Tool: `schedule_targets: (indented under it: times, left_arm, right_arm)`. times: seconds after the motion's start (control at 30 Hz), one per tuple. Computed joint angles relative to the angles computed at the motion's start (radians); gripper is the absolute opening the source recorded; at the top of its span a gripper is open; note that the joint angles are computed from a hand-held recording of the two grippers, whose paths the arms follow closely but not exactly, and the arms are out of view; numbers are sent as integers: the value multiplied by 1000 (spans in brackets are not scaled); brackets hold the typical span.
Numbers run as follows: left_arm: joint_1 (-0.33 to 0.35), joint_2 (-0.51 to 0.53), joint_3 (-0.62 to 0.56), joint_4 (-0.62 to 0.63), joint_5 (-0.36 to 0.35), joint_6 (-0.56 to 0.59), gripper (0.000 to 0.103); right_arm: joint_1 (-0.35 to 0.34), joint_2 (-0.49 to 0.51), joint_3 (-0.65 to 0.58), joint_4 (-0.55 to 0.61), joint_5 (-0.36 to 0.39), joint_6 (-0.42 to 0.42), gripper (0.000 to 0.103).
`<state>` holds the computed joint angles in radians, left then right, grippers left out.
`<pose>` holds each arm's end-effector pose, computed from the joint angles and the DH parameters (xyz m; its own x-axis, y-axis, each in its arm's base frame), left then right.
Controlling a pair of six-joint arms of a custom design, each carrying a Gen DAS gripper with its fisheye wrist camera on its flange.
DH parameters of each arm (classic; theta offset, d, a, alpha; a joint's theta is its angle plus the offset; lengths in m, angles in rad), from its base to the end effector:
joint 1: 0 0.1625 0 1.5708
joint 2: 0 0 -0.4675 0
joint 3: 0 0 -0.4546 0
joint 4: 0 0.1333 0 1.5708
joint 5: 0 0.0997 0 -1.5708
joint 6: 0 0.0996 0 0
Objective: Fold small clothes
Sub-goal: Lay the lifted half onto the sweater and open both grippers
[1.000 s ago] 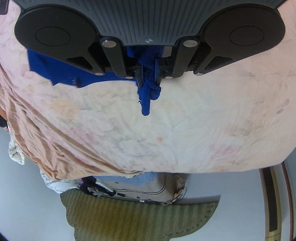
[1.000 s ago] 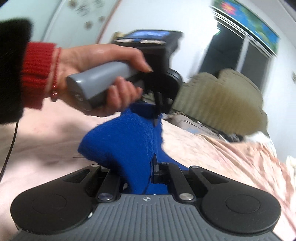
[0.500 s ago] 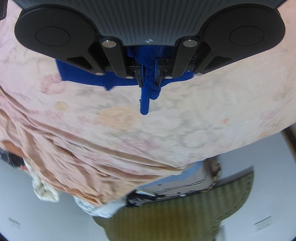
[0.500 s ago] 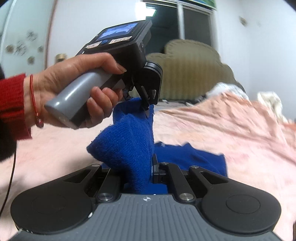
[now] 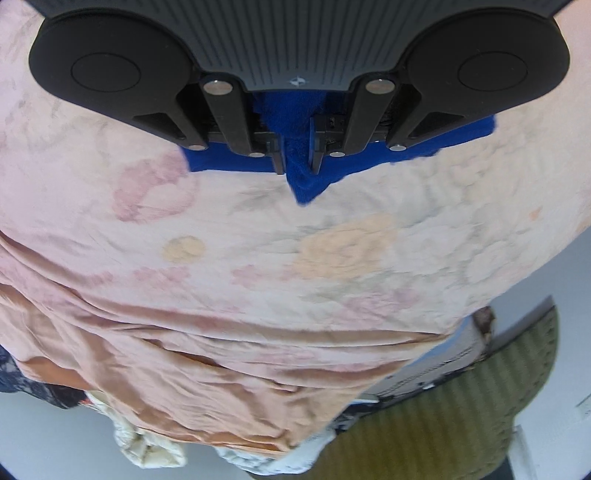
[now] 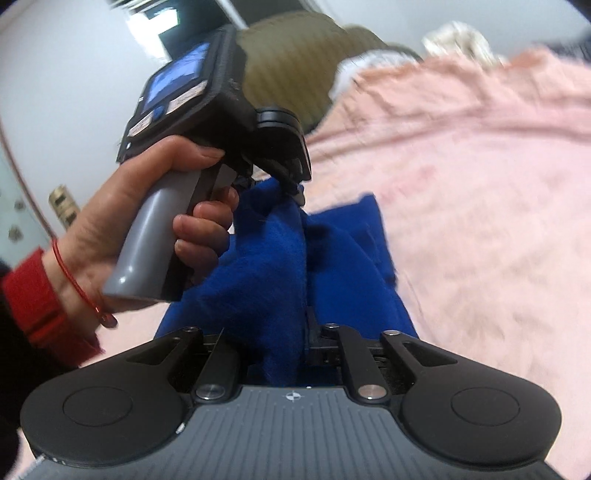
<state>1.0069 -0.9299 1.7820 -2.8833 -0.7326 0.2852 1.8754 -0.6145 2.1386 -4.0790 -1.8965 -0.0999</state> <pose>-0.1977 -0.7005 0.1797 -0.5771 0.2882 -0.7641 0.6682 0.7046 -0.2390 0.2578 -0.4818 0.0087 -0.9623 -0.0825 0.2593 -0.2633 0.5225 -0.8110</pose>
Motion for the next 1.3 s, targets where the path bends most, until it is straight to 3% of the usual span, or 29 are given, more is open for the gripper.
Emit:
schedule_targets:
  times: [0.07, 0.23, 0.47, 0.6, 0.7, 0.8, 0.93, 1.0, 1.07, 1.1, 1.3]
  left_arm:
    - [5, -2, -2, -18, -46, -12, 13]
    - [13, -29, -14, -42, -122, -72, 15]
    - [16, -83, 29, -165, -18, 13, 15]
    - [22, -150, 113, -197, 21, 67, 15]
    - [29, -204, 174, -175, 17, 67, 16]
    - [48, -235, 197, -137, 2, 19, 16]
    - [82, -235, 179, -129, 17, -20, 16]
    - [98, -221, 164, -145, 31, -9, 16]
    - [112, -205, 155, -173, 46, 15, 16]
    - [119, -195, 152, -194, 48, 36, 16]
    - [139, -111, 129, -342, 136, 136, 16]
  right_arm:
    - [-3, -8, 11, 4, -12, 46, 28]
    - [-30, -33, 34, 13, 18, 127, 32]
    - [-70, -50, 43, 21, 86, 211, 32]
    - [-39, -47, 28, 2, -20, 208, 39]
    - [2, -42, -14, -9, -123, 114, 46]
    - [-10, -78, -63, 110, -90, 110, 50]
    - [-60, -92, -165, 321, -25, 215, 53]
    - [-67, -72, -220, 376, -36, 222, 49]
    - [-69, -52, -258, 405, -45, 200, 28]
    - [-70, -46, -266, 416, -51, 196, 13]
    - [-64, -5, -275, 305, -71, 137, 10]
